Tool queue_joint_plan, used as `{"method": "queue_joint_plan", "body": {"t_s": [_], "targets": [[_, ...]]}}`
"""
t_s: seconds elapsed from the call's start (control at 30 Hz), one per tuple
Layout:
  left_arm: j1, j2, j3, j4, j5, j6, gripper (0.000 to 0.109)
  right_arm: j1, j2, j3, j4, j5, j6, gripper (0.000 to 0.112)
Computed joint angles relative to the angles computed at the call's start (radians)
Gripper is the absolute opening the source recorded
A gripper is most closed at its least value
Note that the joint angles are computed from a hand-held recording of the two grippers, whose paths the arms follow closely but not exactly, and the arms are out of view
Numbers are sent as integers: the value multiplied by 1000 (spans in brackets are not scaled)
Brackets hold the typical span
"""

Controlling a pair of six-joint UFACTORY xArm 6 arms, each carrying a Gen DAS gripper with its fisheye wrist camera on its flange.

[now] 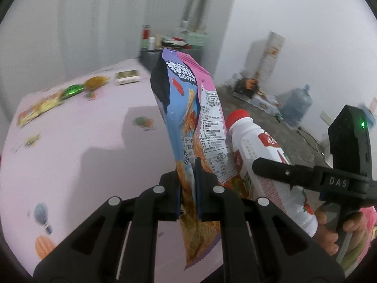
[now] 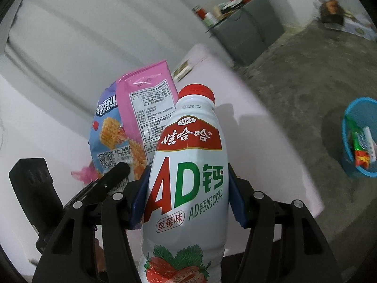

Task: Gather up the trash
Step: 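Carry the snack bag and milk bottle over the blue wastebasket with both tools, then open both tools to drop the bag and bottle into the wastebasket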

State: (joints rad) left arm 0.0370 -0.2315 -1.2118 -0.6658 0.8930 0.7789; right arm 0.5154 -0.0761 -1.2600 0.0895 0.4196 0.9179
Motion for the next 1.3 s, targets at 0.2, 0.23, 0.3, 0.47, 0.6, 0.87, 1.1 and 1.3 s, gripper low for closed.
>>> {"method": "queue_joint_plan", "body": {"t_s": [0.2, 0.23, 0.3, 0.47, 0.6, 0.87, 1.1, 1.3], "targets": [[-205, 119, -105, 64, 50, -89, 8, -134, -236, 279, -130, -14, 193, 58], [-233, 143, -122, 75, 54, -108, 8, -159, -269, 318, -142, -7, 213, 58], [-301, 226, -192, 107, 86, -167, 8, -212, -327, 389, -139, 21, 226, 58], [-455, 465, -386, 217, 143, -278, 8, -371, -406, 546, -38, 64, 163, 58], [-537, 683, -583, 290, 216, -387, 8, -483, -379, 583, 38, 93, 38, 58], [-604, 1037, -980, 360, 312, -555, 51, -671, -86, 511, 387, 79, -473, 63], [-594, 1091, -1111, 326, 368, -581, 63, -673, -111, 641, 496, -58, -438, 63], [-557, 841, -844, 251, 286, -441, 68, -591, -329, 758, 138, -105, -38, 63]]}}
